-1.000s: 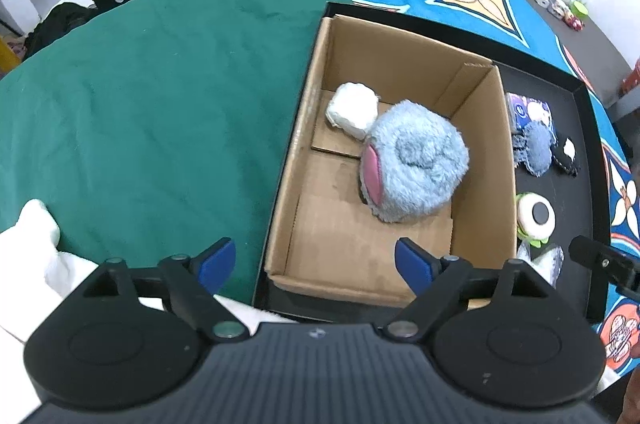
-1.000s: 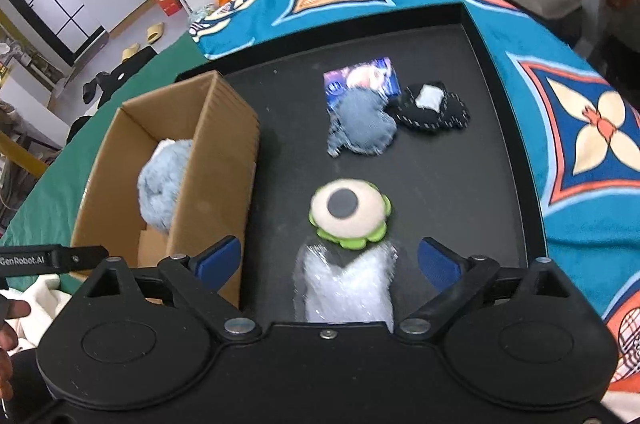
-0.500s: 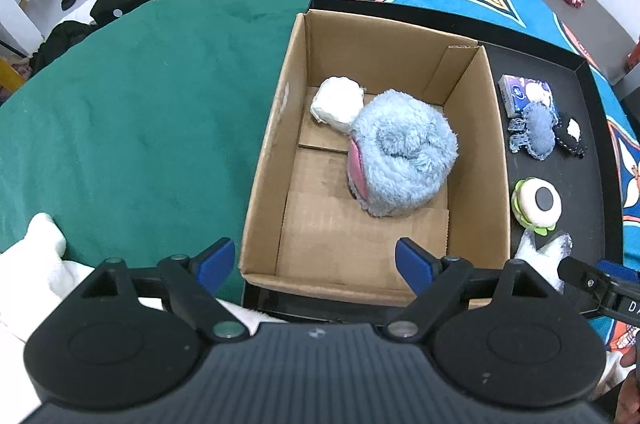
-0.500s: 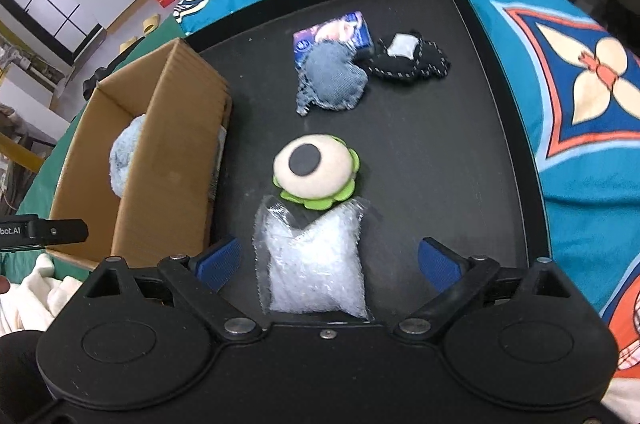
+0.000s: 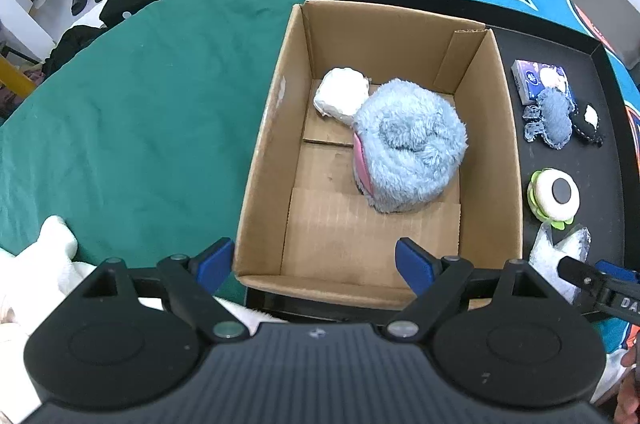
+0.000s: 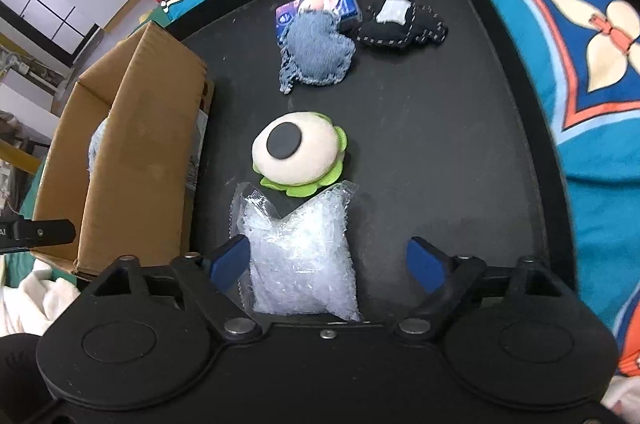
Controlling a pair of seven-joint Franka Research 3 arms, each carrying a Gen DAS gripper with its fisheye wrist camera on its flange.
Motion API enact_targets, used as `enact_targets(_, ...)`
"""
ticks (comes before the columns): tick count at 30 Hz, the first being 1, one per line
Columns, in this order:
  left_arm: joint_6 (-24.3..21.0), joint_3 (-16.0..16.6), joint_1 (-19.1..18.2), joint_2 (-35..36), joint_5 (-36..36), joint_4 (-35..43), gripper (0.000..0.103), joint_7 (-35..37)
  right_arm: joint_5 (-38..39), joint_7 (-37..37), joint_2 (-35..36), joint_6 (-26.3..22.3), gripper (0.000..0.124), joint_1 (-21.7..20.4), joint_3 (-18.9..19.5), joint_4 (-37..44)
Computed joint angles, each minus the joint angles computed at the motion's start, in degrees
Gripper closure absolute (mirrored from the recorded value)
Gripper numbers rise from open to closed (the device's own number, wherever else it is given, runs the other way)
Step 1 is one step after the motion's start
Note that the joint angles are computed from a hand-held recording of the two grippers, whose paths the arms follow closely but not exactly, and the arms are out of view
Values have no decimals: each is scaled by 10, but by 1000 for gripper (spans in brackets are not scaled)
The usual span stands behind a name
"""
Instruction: Organize soft objects
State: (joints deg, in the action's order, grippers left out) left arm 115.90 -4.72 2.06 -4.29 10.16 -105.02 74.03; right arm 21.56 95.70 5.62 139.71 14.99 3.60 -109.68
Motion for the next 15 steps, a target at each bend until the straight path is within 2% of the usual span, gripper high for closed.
enact_targets(2,-1,-1,-1,1,3,2,17,-3,17,-14,1,3,52,-2,2,-1)
enact_targets(3,-2,-2,-1,2,6,4,17,-4,24,-25,1,4,62,-2,3,-1)
enact_targets(4,-3,-3,-1,2,8,4,17,-6,31,-35,1,3,80,-3,4,-2)
enact_targets(10,-6,-4,-3,5,16,8,17,-18,46,-51,-10,-13,96,-4,2,-7)
enact_targets(15,-5,-4,-4,2,15,6,17,-16,14,-21,-26,-3,99,-2,-2,-19)
